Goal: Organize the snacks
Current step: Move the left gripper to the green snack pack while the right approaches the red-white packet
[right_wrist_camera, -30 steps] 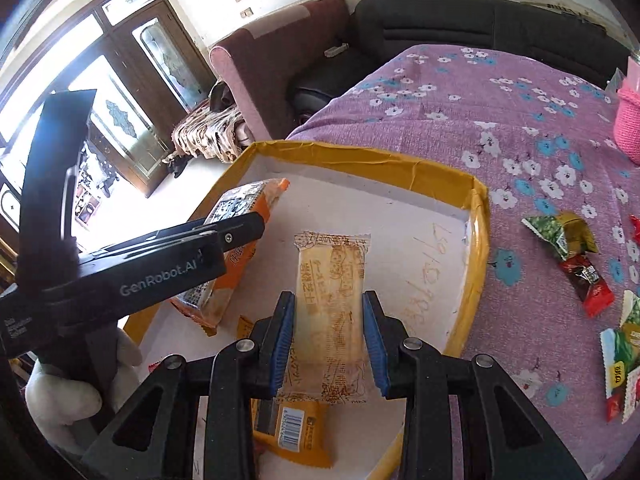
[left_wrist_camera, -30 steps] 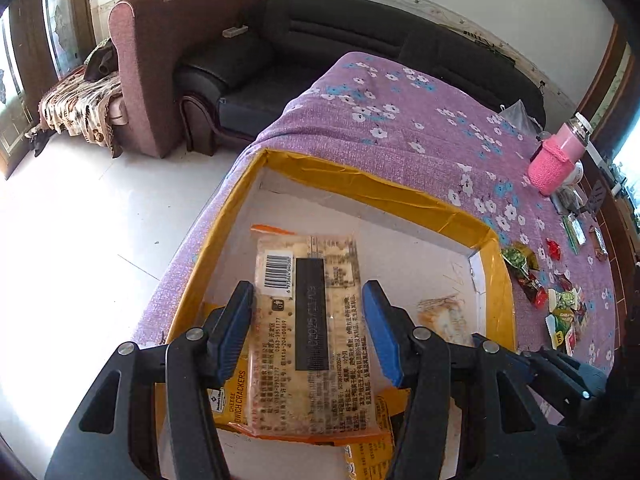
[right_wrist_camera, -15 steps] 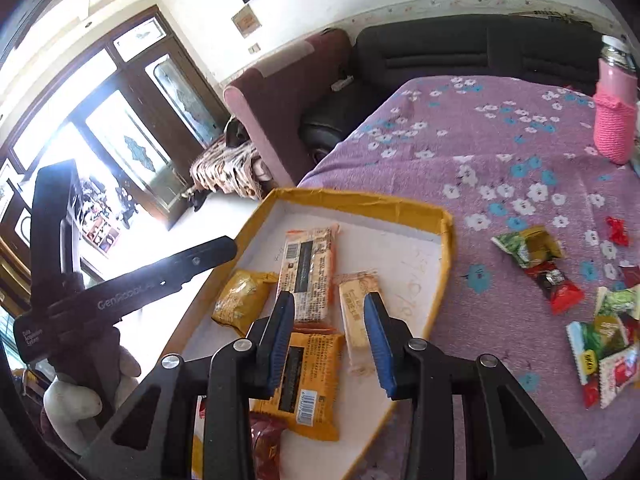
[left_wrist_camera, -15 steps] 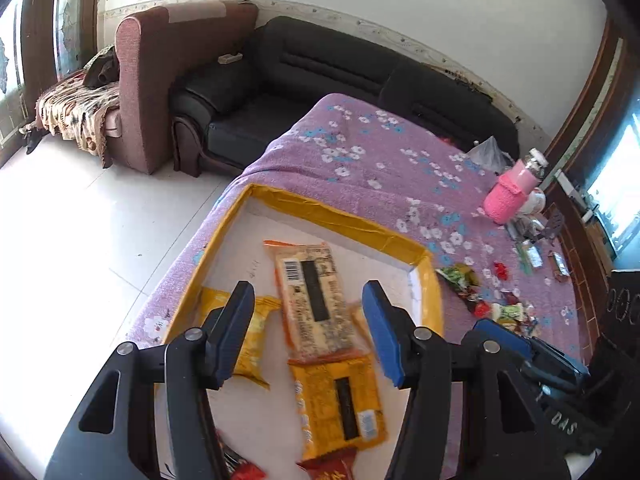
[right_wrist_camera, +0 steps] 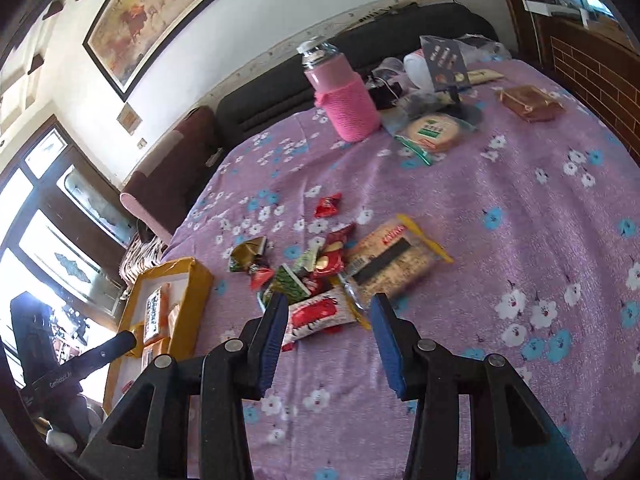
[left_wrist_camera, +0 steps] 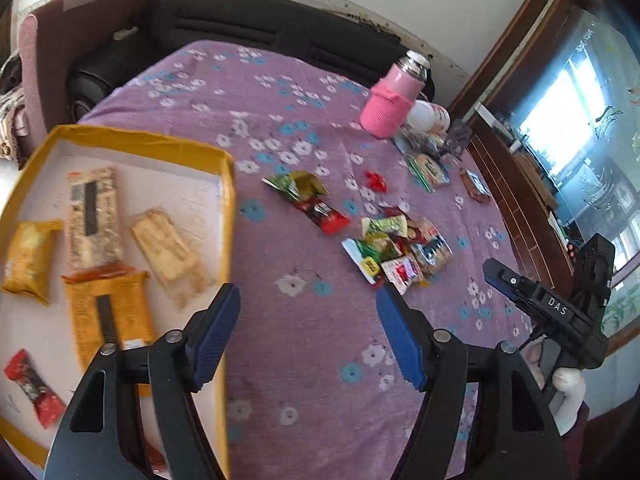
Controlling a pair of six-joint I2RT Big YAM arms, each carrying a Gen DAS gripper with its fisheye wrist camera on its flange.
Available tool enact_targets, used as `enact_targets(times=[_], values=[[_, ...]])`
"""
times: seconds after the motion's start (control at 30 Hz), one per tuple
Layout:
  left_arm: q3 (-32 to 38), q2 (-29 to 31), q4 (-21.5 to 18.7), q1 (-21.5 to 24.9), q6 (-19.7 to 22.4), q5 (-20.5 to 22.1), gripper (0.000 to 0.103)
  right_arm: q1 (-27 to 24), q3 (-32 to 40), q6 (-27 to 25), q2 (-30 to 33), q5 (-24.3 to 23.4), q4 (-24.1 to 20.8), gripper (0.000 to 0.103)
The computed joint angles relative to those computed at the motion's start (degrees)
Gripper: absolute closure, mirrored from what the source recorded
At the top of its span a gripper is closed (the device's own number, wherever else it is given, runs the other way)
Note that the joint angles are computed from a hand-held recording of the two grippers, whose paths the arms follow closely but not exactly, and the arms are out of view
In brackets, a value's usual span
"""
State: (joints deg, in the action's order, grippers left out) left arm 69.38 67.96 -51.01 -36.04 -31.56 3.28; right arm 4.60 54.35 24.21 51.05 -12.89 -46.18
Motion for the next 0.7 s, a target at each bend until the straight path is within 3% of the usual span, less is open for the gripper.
enact_targets(times=[0.1, 0.23, 0.37, 0.43, 0.53, 0.7], values=[[2.1, 3.8, 1.1, -1.4, -0.8, 1.7, 0.033, -0.3, 0.3, -1.1, 2.7, -1.4, 0.8, 0.057], [4.8, 8.6, 3.2, -0.9, -0.7, 2.8, 0.033, 3.8, 1.3, -0.2, 7.5, -1.0, 3.9, 0.058], [6.5, 12.3, 4.2, 0.3, -2.3, 6.1, 0.033, 8.1, 3.9, -2.1, 13.6, 4.7, 3.8, 0.066], [8.0, 13.9, 3.1, -0.2, -0.5, 4.7, 0.033, 9.4, 4.6, -3.7, 15.3, 5.1, 1.4, 0.082], [10.3, 16.4, 1.7, -1.3, 3.9, 2.9, 0.033, 10.1, 3.7, -7.4, 13.7, 5.1, -1.7, 0.082], [14.8, 21.5, 0.7, -3.3, 9.8, 0.4, 0.033, 7.0, 2.1, -13.1, 10.9, -1.1, -11.3, 0.08]])
